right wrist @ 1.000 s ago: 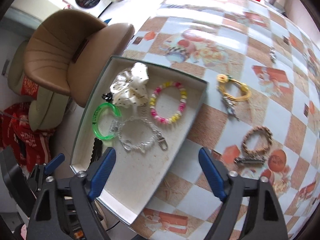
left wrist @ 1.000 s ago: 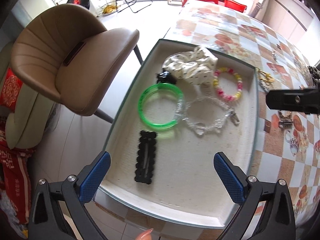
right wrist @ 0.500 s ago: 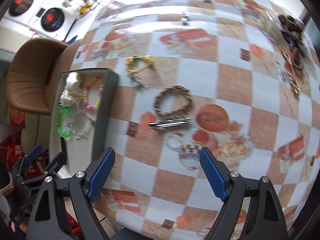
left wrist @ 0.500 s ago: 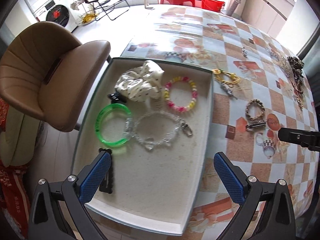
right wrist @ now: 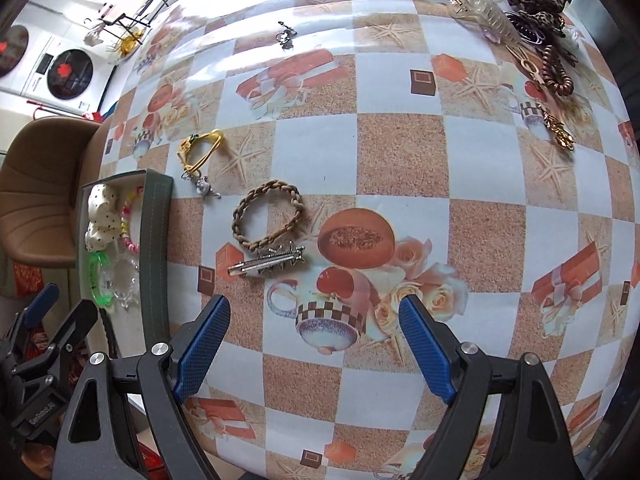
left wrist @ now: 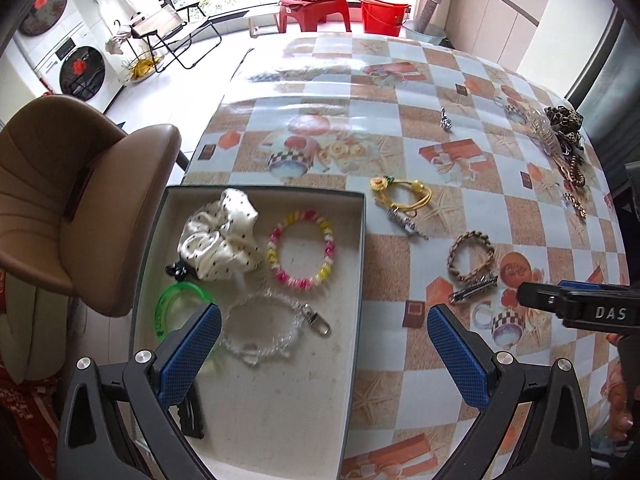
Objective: Organize jewelry
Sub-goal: 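Reach the right tool to the braided brown bracelet while the left tool reaches the yellow cord bracelet, then close the right tool on the braided bracelet while the left tool grips the yellow cord bracelet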
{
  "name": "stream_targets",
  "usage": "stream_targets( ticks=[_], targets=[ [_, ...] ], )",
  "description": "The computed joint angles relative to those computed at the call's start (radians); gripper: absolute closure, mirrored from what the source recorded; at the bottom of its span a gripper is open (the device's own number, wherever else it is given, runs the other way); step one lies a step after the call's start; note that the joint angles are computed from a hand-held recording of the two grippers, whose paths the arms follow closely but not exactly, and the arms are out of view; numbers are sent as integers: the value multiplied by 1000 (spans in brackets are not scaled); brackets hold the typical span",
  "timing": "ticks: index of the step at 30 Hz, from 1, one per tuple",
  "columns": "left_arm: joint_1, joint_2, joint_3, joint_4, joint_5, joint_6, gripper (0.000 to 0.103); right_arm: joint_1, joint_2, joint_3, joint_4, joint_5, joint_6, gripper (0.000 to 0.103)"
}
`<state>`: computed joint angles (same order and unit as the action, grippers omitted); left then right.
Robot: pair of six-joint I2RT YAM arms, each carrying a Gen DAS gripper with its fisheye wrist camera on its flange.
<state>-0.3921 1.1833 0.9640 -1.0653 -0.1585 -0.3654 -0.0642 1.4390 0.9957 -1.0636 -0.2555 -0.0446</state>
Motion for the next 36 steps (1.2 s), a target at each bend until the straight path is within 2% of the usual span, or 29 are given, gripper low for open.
stream_targets(
  ticks=[7, 9, 13, 15, 19, 21, 22, 23, 26, 27, 30, 34, 36],
  targets=[
    [23, 98, 59, 58, 25, 51, 0, 69, 80, 16, 104, 53, 50, 16],
    [28, 134, 77, 80, 35, 70, 0, 90, 108, 22, 131, 68, 56, 27],
    [29, 214, 121, 128, 62, 124, 0, 128, 154, 24, 190, 101, 63, 40],
    [22, 249, 141, 145, 70, 140, 4, 141, 167, 21, 216, 113, 67, 48],
    [10, 330, 185, 181, 90, 163, 4, 176, 166, 2, 271, 146, 52, 52],
    [-1, 372, 206, 196, 101, 169, 5, 197, 160, -11, 296, 184, 39, 59],
    [-9, 394, 217, 204, 101, 171, 14, 204, 156, -16, 305, 202, 33, 62],
    [-18, 414, 225, 205, 96, 171, 17, 211, 153, -21, 314, 217, 31, 69],
    [-42, 476, 248, 220, 94, 173, 18, 207, 134, -44, 334, 247, 9, 88],
    [-50, 494, 253, 226, 92, 176, 18, 202, 130, -50, 339, 254, 2, 91],
    [-74, 553, 276, 235, 83, 182, 27, 169, 121, -60, 346, 253, -13, 94],
    [-92, 635, 309, 238, 82, 181, 30, 122, 120, -64, 347, 235, -33, 95],
    [-99, 675, 327, 231, 76, 181, 39, 108, 119, -66, 348, 226, -36, 95]
  ],
)
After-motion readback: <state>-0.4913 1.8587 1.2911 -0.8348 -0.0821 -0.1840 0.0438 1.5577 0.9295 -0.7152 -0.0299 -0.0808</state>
